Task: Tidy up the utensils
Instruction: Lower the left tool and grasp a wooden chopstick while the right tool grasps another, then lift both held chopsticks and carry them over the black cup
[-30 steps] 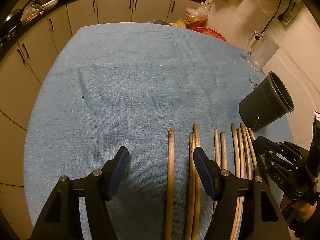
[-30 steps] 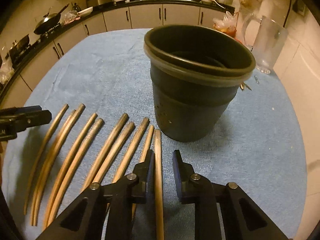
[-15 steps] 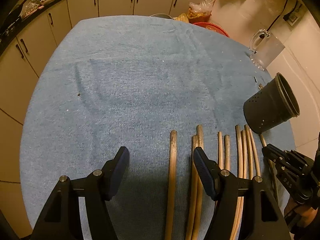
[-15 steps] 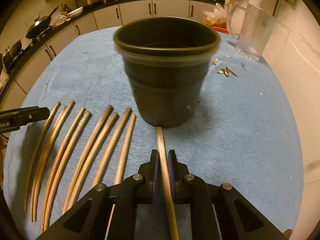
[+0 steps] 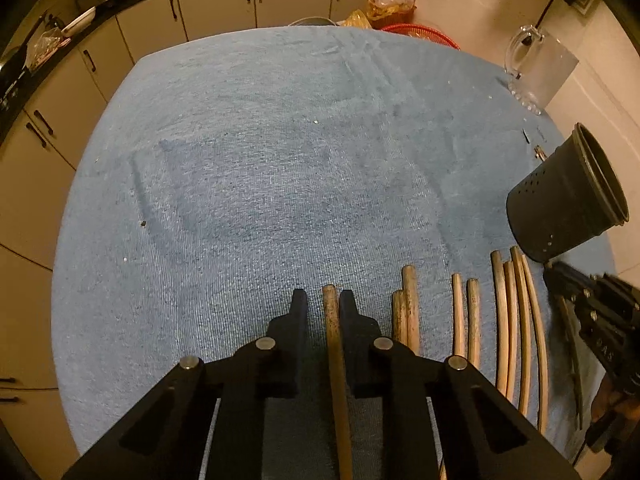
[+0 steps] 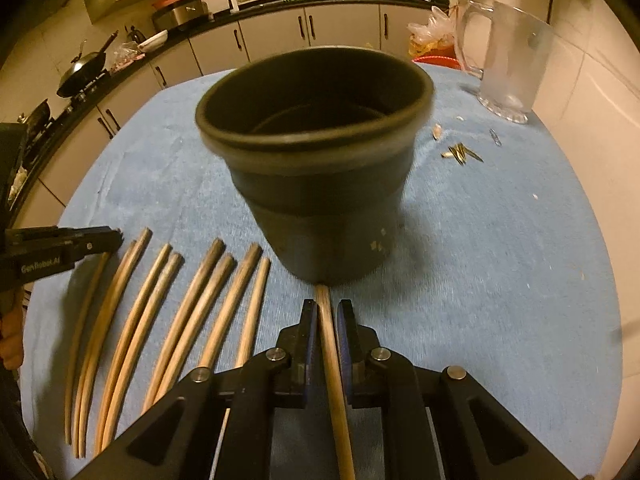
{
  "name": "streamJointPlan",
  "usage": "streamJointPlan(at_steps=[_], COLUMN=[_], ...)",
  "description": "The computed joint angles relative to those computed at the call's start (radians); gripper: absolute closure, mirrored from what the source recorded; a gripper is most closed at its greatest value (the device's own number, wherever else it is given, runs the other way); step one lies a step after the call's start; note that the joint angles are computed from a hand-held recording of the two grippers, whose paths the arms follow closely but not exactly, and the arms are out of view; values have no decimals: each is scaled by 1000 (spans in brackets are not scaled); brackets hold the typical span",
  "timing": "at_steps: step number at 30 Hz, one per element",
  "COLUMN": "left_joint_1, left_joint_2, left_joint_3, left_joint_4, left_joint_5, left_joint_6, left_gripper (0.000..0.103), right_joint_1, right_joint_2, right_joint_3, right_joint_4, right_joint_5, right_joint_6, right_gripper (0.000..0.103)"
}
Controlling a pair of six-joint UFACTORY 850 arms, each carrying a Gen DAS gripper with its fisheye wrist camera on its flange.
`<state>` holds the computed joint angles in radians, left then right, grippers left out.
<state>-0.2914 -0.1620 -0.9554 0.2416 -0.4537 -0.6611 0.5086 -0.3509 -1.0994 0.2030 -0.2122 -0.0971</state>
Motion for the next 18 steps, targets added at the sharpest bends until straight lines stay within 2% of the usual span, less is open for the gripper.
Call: streamJointPlan(at_steps=[2,4,7,8,13,18], left_joint_1=[0,1,13,24,34,28], left_joint_2=[-19,-28,-30,-23,44,139], left_joint_3=[-25,-39,-40,-35,-8,1], left_joint_4=[-12,-27,-41,-96,-130,-109], left_joint_5=[-18,-28,-23,-14,18,29], left_joint_6=[19,36,55,94,85,35], left_gripper=[87,87,95,96,96,96], right_joint_1=[-2,3,4,1,9,-9], right_joint_2=[-16,-23,-11,-4,89,197], right_joint_3=[-16,-24,-19,-15,29,49], right_joint_4=[11,-62,-68,-37,-22,96], right_joint_5=[13,20,15,13,2,-34], right_joint_6=[-21,39,60,34,49,-38], right_gripper=[89,91,94,94,94,94])
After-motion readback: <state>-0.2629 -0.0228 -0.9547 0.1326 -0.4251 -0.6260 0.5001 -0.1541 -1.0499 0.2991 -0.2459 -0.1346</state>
